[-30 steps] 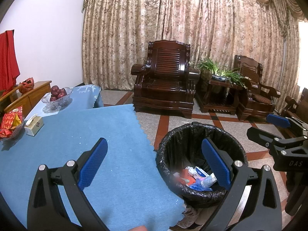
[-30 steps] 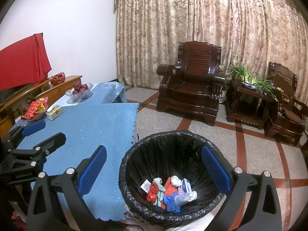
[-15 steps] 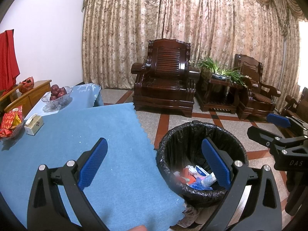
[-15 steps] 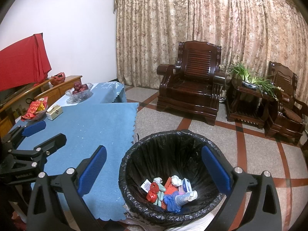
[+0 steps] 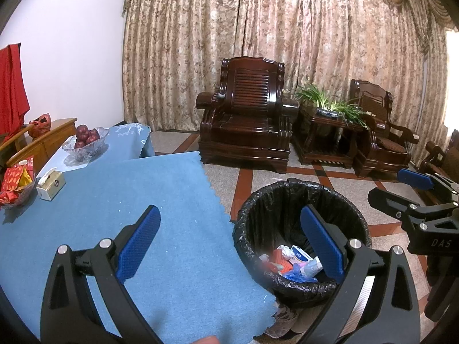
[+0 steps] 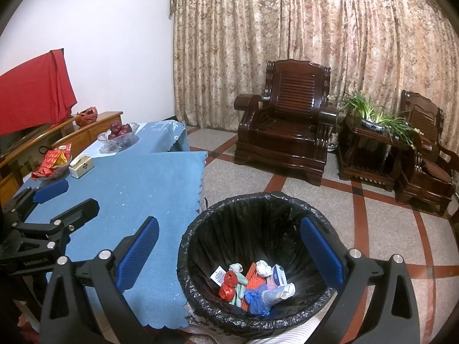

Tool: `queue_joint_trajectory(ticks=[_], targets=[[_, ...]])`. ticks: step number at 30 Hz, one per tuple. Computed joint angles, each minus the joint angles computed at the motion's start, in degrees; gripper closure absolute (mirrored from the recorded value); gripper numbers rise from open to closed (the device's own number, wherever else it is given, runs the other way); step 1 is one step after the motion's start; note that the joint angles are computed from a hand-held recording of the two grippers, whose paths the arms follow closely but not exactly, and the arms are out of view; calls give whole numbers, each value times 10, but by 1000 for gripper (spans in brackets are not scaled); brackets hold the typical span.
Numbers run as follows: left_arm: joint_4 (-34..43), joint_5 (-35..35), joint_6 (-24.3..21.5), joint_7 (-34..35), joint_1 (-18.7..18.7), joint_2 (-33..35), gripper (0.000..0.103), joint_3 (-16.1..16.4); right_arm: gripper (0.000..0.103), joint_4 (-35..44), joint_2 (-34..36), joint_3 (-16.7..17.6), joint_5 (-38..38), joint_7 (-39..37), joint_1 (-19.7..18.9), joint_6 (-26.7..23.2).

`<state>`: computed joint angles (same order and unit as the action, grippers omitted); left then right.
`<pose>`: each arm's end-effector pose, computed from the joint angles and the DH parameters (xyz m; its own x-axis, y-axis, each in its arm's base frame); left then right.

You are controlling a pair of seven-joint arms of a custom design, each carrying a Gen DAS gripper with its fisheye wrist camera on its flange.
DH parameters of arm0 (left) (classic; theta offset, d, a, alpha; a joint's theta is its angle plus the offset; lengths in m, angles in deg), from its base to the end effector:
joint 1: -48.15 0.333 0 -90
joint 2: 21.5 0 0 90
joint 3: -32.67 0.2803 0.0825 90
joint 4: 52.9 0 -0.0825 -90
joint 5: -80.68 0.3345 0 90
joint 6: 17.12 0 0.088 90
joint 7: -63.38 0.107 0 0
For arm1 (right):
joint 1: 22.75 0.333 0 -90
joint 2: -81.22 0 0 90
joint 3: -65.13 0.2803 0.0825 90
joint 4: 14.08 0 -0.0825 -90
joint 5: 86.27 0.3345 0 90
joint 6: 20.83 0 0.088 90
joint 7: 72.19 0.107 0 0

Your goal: Collect trash

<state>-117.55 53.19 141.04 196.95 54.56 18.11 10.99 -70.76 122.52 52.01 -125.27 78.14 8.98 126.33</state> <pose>0.7170 -0.0697 0.5133 -0.4703 -0.8810 0.0522 -0.4315 0.1779 -0.8844 0.6589 0.3055 0.5234 -0.1432 -0.9875 -0.0658 -0.4546 0.1247 -0.8819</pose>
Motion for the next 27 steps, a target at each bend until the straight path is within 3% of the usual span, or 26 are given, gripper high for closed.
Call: queue_joint_trajectory(ticks=[27], targets=[[-19, -14, -6, 16, 17, -7, 7, -3, 6, -15, -8, 5, 1, 4, 3, -6]])
